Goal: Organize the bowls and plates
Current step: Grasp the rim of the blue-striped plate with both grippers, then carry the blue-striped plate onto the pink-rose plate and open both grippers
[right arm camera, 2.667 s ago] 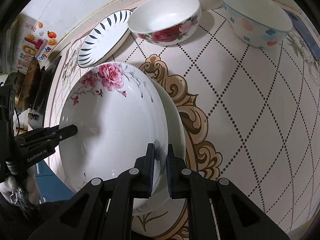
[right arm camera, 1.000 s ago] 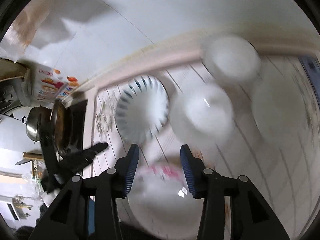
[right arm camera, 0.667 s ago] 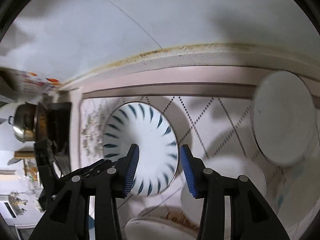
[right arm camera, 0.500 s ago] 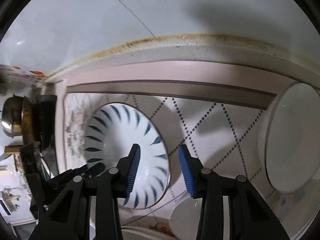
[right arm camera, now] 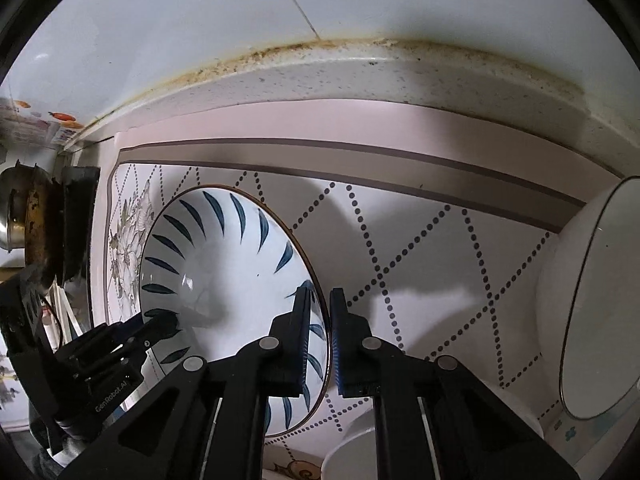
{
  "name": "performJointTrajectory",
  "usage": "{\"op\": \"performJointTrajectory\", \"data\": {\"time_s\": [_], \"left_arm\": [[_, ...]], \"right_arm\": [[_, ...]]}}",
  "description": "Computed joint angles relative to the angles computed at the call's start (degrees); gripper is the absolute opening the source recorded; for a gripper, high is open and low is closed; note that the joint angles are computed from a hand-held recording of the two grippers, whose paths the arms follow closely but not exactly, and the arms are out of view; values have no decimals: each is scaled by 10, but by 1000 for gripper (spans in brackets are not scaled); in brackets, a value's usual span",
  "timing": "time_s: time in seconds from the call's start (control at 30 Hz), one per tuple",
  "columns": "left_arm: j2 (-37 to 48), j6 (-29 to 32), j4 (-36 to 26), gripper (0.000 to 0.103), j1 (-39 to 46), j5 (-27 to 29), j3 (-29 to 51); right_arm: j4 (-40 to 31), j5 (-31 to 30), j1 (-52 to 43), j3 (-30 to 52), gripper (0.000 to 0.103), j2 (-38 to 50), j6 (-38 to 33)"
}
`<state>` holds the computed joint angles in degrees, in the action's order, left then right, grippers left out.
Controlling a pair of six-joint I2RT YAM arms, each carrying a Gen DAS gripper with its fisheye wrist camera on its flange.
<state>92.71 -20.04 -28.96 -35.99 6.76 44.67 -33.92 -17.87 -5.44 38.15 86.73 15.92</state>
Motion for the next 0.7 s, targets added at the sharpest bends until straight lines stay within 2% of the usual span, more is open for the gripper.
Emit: {"op": "performJointTrajectory", "data": {"time_s": [0.33,0.57,0.7], "left_arm": [[-112,27,-102,20,10,5,18],[-226,34,-186,20,-10,2,12],[-299,24,-229,20,-37,5,-10]], "right_arm": [[-72,-1,-1,-10,11,-114,6],[-180,2,17,-15,11,-269,35],[-268,9,42,-23,11,-391,68]]}}
